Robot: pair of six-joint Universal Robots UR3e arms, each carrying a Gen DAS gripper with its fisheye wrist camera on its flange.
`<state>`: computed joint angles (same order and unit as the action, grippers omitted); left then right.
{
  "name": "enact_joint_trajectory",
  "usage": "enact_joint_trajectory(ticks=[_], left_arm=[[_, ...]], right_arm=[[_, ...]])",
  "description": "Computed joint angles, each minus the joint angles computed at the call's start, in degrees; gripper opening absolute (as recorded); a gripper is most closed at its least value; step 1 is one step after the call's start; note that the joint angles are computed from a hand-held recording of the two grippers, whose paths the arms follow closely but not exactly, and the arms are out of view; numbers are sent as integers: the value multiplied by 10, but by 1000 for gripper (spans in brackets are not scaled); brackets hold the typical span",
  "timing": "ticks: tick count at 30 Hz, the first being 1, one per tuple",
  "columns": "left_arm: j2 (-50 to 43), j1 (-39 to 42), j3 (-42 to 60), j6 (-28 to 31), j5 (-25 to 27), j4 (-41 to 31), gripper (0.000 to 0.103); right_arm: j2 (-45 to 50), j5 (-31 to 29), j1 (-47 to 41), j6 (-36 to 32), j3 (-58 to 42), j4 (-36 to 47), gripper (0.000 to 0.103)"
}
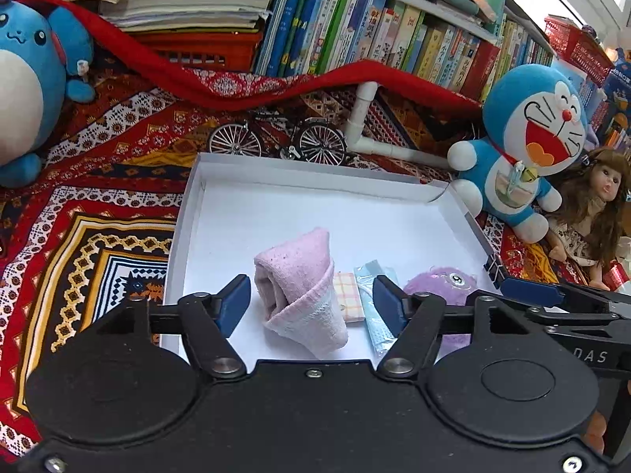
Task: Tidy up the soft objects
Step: 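Open the left gripper to drop the lilac cloth while the right gripper releases the purple plush, then withdraw both tools from the tray toward the white paper figure and blue floral cloth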
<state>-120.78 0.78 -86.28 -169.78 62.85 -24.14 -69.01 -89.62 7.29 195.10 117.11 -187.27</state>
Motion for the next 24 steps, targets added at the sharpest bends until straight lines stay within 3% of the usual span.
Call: enact_joint_trajectory(ticks=[6, 24], left_arm=[[35, 10, -45, 10, -16, 29, 76], [181, 67, -213, 48, -96, 87, 83]], right_arm=[[-26, -13, 8, -9, 28, -28, 86], [-118, -51, 28, -38, 141, -121, 101]])
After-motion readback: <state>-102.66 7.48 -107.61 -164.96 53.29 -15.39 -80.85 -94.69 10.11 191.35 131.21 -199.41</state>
